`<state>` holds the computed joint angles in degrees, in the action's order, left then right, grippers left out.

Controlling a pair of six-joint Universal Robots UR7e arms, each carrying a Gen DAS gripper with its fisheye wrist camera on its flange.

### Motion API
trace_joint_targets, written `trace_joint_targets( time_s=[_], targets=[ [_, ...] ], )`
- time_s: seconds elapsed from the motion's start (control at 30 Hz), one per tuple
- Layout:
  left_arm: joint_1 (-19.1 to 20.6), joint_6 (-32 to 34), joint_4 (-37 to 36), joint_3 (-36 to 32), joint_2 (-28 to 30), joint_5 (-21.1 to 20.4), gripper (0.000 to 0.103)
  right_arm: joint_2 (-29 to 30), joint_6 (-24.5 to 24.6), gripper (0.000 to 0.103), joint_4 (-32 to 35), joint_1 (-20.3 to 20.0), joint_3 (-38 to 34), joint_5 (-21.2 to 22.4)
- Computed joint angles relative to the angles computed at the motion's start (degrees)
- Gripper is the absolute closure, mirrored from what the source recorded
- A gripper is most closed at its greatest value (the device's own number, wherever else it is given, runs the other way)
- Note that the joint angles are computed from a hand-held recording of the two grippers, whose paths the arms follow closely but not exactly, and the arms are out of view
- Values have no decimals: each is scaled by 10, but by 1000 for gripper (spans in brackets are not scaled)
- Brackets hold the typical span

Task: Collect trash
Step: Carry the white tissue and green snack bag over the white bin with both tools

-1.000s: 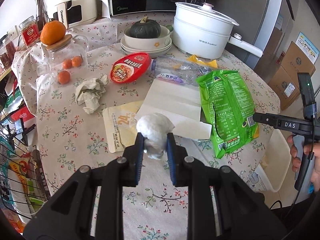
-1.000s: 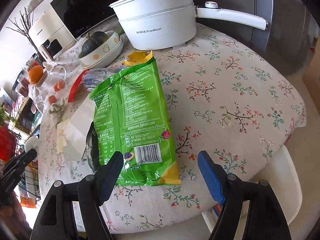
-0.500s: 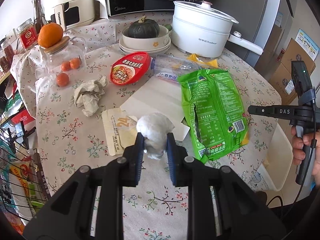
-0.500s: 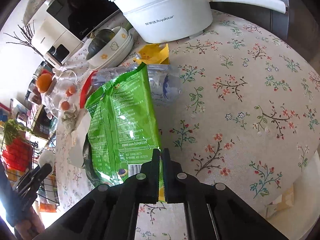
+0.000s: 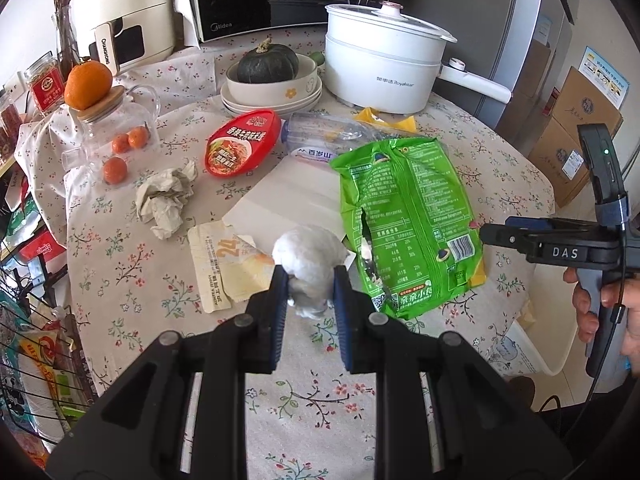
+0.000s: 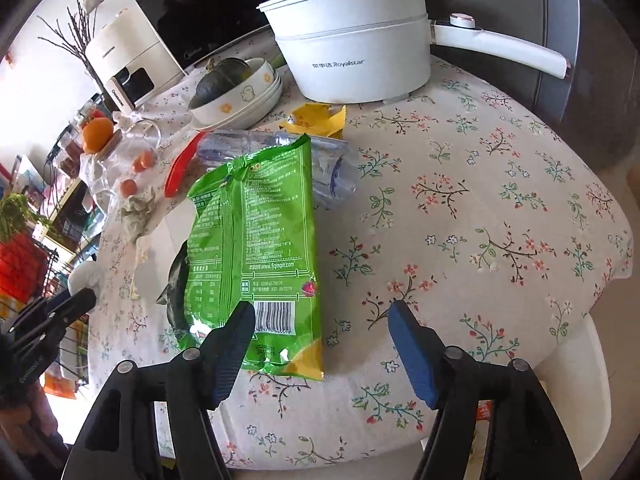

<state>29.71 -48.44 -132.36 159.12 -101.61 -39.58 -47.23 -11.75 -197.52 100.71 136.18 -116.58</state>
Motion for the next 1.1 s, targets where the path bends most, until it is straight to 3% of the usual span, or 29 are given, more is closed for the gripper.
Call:
trace_joint_targets(
  time_s=[0.2, 0.27, 0.33, 0.37, 0.4, 0.43, 0.47, 0.8, 0.97, 1.1],
  targets=[
    [0, -4, 48, -2, -11, 12, 79, 87, 14, 34, 19, 24, -61, -60],
    [7, -4, 54, -2, -17, 12, 79, 117, 30, 47, 44, 34, -83, -108],
    [12, -3, 57, -4, -22, 12, 79, 149, 6, 55, 37, 67, -101, -174],
    [13, -3, 59, -4, -24, 12, 79, 154, 1, 64, 39, 77, -103, -183],
    [13, -3, 60, -3, -25, 12, 79, 152, 5, 70, 47, 82, -103, -183],
    [12, -3, 60, -3, -27, 12, 79, 147, 12, 85, 59, 84, -102, -181],
    [11, -3, 60, -3, -28, 11, 79, 138, 20, 93, 68, 83, -98, -174],
    [-34, -33, 92, 1, -57, 7, 79, 4, 43, 100, 47, 100, -11, -109],
    [-46, -24, 53, 4, -31, 1, 79, -62, 43, 100, 37, 108, 34, -104],
    [-53, -12, 7, 6, 9, -8, 79, -88, 33, 101, 11, 92, 57, -103]
  ],
)
